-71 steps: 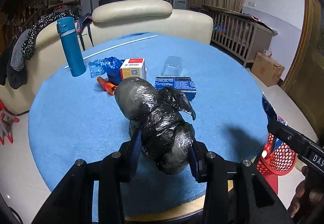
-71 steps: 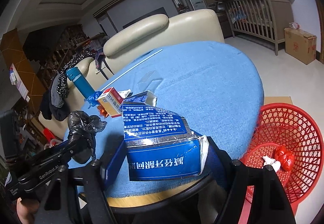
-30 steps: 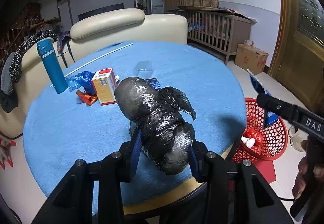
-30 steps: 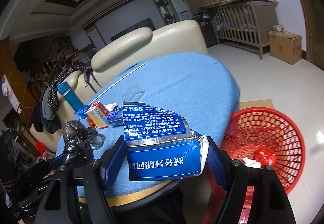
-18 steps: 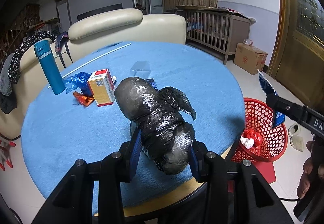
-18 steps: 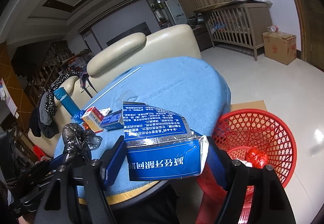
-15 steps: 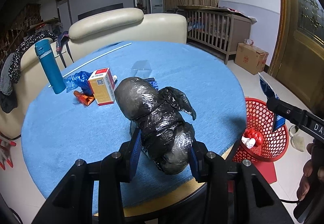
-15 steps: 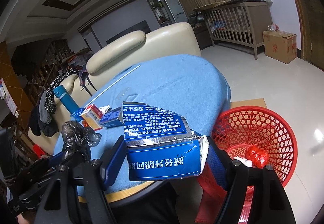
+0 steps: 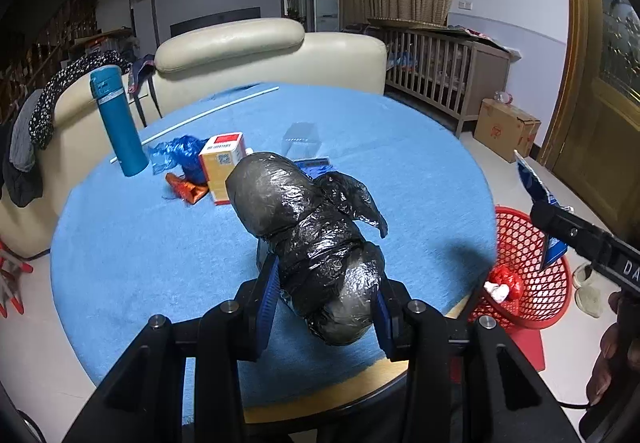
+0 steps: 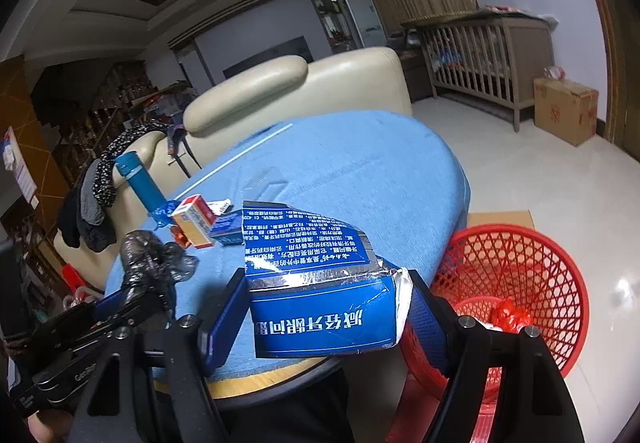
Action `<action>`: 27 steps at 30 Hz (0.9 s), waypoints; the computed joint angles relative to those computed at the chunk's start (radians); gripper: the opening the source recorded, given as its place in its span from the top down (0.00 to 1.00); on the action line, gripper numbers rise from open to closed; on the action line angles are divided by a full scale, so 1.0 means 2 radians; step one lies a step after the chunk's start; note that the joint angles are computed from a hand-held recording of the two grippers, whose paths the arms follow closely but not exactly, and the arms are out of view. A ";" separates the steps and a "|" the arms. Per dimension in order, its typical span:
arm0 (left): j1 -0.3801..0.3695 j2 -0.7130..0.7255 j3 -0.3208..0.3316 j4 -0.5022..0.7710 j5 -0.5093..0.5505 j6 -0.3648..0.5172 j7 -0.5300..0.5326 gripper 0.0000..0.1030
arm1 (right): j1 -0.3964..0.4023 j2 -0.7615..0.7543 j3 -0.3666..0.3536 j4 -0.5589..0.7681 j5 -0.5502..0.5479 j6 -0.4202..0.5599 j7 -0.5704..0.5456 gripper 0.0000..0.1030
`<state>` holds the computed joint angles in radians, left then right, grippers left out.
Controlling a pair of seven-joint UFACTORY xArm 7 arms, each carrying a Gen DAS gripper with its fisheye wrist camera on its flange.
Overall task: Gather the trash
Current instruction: 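Carry black bag and blue box to the red basket and release both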
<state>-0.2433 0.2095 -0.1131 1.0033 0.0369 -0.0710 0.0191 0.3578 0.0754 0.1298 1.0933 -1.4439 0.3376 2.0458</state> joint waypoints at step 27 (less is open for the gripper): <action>0.096 0.065 -0.180 0.079 -0.079 0.045 0.149 0.58 | -0.068 -0.115 0.008 -0.148 0.047 0.058 0.022 0.24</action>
<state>-0.0513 0.3397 -0.4740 1.1620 -0.1211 0.0191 0.3176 0.2213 -0.1536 0.1456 0.7969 -1.3493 0.4540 2.0901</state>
